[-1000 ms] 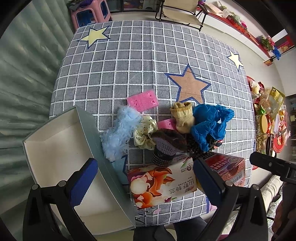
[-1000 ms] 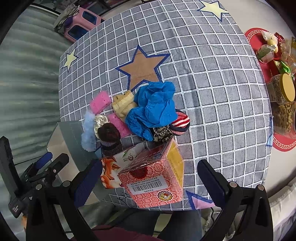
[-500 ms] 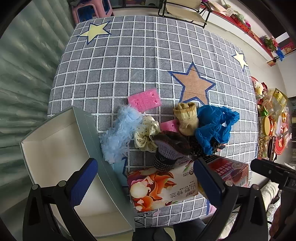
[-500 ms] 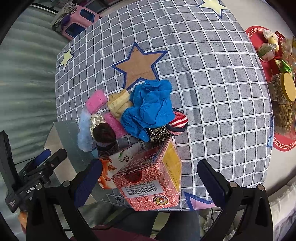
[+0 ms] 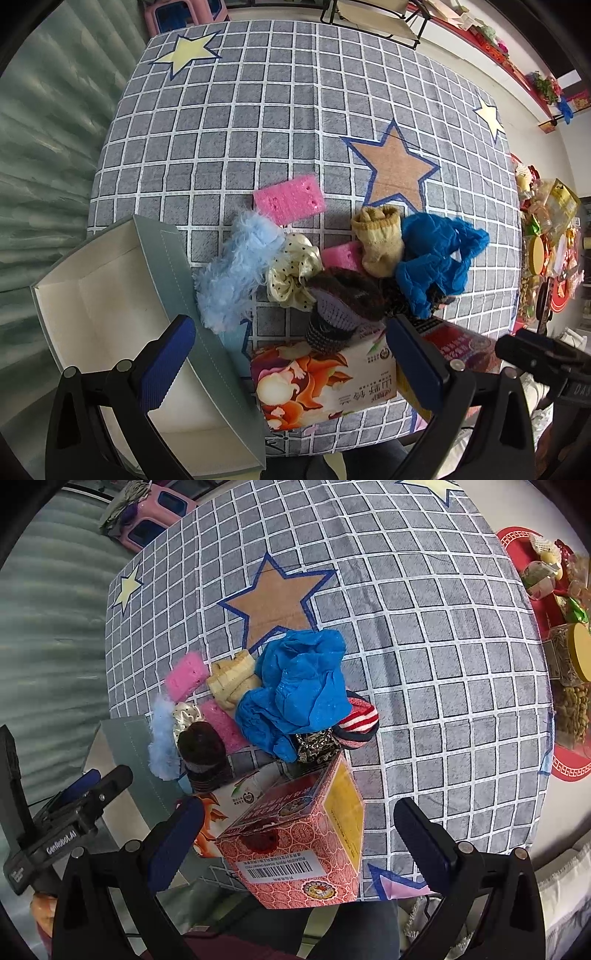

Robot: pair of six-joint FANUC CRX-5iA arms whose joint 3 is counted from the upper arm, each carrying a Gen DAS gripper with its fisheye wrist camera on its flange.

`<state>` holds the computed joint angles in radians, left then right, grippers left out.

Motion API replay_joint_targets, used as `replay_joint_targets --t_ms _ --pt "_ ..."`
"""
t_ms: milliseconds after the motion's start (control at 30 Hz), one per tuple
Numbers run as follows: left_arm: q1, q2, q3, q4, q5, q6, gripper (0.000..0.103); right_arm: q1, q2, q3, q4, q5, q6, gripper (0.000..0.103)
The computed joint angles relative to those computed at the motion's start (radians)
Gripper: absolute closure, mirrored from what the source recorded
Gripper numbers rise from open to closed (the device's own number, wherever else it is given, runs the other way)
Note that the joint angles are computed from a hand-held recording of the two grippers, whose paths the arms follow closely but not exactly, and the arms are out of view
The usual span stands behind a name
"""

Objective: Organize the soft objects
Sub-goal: 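Move both tools toward the pile of soft items on the table, then grasp the pink foam block with the left gripper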

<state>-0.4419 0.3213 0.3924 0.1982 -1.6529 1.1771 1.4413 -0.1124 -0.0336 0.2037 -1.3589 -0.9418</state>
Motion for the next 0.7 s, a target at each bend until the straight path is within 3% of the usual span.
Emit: replay_joint_targets --t_ms 367,700 --pt "-0.034 0.145 0.130 -0.004 -0.018 0.111 0.000 -0.006 -0.023 -0.038 -0.014 0.015 0.002 0.000" --pt "-0.101 0.253 0.228 -0.087 -0.002 0.190 0.000 -0.030 -0.053 -0.084 -0.036 0.040 0.041 0.000"
